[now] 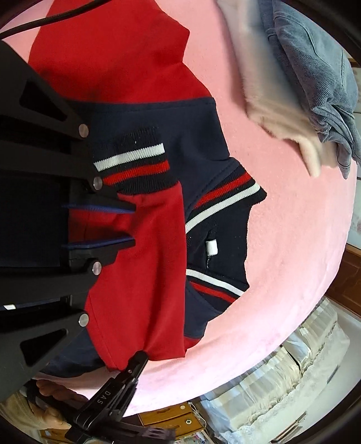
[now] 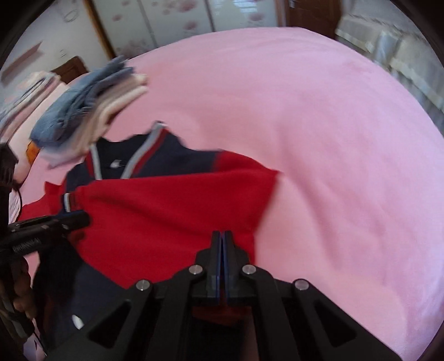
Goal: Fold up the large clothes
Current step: 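Open the left gripper and lift it off the folded sleeve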
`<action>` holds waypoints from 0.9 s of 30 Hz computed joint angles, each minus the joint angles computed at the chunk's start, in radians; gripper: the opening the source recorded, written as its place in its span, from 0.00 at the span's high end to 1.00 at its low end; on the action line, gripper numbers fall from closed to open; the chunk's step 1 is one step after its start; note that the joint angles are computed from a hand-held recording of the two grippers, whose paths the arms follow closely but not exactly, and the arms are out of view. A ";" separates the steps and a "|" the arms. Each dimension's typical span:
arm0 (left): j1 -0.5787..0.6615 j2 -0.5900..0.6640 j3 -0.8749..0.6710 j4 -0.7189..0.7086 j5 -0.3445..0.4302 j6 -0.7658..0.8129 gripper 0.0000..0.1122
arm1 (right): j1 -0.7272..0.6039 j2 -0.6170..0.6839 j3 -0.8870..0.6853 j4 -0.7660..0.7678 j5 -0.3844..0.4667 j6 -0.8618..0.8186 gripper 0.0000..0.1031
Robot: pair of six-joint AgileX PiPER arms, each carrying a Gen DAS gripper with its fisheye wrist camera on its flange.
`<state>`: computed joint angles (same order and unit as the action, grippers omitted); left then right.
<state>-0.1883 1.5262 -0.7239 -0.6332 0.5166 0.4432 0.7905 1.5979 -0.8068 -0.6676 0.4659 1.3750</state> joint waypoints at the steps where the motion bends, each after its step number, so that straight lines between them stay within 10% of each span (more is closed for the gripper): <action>1: -0.003 -0.003 0.001 0.006 -0.002 -0.007 0.85 | -0.007 -0.015 0.024 -0.010 -0.008 0.016 1.00; 6: -0.030 -0.057 0.001 0.083 0.021 -0.112 0.80 | 0.006 -0.076 0.072 -0.012 0.020 0.061 0.95; 12: -0.097 -0.249 0.032 0.339 0.055 -0.399 0.39 | 0.051 -0.165 0.078 -0.014 0.065 0.117 0.95; 24: -0.011 -0.695 0.012 0.544 0.384 -0.532 0.37 | 0.410 -0.243 -0.125 -0.088 0.444 0.334 0.94; 27: 0.122 -0.771 0.012 0.486 0.469 -0.428 0.37 | 0.488 -0.225 -0.183 -0.121 0.499 0.390 0.79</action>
